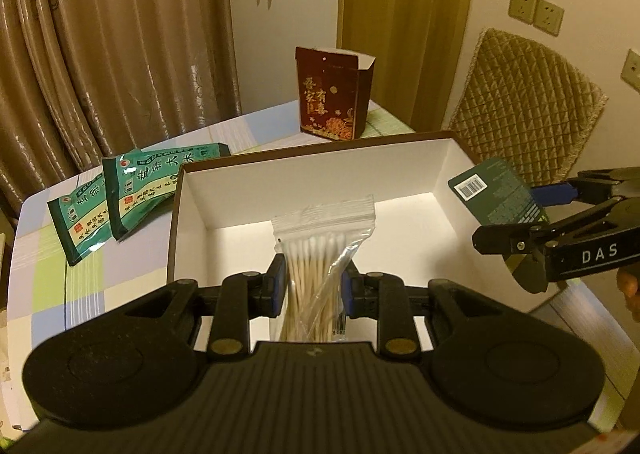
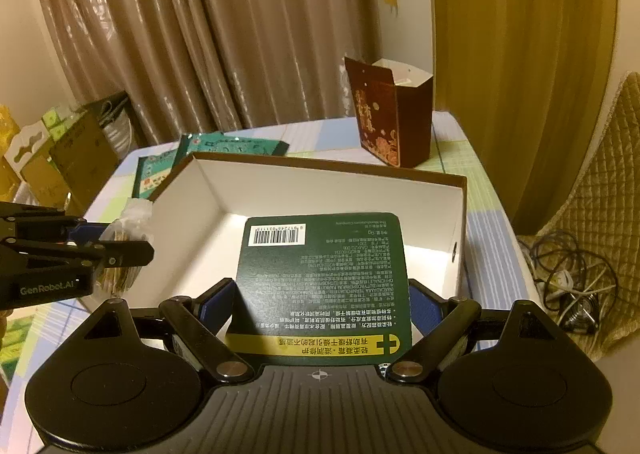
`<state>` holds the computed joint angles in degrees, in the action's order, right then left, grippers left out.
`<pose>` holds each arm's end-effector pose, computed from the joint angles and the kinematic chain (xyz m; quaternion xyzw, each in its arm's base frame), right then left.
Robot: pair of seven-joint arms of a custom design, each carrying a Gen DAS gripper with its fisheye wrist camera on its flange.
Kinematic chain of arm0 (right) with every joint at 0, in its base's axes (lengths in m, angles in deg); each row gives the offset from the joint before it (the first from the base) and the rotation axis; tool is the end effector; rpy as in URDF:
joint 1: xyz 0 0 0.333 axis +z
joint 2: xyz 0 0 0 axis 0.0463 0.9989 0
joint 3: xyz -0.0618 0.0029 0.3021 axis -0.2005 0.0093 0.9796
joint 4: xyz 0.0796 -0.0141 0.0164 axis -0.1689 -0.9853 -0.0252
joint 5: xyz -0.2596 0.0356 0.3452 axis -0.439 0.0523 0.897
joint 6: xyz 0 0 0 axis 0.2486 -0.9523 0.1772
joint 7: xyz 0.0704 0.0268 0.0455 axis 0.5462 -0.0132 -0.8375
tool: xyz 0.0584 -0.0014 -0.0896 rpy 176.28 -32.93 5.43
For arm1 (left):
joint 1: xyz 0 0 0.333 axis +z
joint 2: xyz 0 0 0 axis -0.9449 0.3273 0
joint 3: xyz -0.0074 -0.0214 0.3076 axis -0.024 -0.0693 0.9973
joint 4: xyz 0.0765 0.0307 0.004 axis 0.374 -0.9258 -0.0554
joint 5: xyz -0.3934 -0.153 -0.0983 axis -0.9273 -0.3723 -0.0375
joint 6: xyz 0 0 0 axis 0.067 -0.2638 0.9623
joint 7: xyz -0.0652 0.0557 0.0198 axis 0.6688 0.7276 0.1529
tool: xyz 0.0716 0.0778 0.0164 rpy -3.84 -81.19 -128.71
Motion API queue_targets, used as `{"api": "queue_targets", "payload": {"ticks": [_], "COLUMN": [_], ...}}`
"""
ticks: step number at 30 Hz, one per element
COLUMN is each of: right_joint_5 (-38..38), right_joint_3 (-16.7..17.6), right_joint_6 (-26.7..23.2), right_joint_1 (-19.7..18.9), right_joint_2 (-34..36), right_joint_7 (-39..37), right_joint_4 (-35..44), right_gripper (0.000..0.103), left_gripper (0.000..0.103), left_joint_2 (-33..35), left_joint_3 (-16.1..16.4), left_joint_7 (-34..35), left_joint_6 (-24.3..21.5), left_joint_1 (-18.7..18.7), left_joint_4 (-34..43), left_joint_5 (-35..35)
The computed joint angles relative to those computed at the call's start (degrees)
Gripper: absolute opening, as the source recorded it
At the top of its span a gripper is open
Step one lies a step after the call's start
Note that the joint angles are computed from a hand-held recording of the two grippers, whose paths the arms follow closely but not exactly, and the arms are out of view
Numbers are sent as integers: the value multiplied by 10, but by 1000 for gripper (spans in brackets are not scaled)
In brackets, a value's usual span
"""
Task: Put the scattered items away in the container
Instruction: 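Carry both items over the box and release them inside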
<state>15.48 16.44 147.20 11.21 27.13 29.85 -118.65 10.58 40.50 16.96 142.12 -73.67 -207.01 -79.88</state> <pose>0.6777 0.1849 0.4270 -0.8012 0.4590 -0.1052 0.3691 0.6411 -0.1223 0.4467 -0.5757 0.7248 -0.2952 0.2368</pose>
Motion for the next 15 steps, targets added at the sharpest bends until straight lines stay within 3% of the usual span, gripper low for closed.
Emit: {"api": "queue_targets", "payload": {"ticks": [9,15], "right_joint_5": [-95,-171], "right_joint_3": [-10,-15], "right_joint_6": [-21,-50], "right_joint_1": [19,27], "right_joint_2": [52,93], "right_joint_7": [66,115], "right_joint_4": [44,85], "right_gripper": [86,86], "left_gripper": [23,23], "left_joint_2": [60,102], "left_joint_3": [16,22], "left_joint_7": [-59,-83], "left_joint_6": [-36,-83], "left_joint_1": [-15,-20], "left_joint_4": [62,105], "left_joint_5": [66,87]}}
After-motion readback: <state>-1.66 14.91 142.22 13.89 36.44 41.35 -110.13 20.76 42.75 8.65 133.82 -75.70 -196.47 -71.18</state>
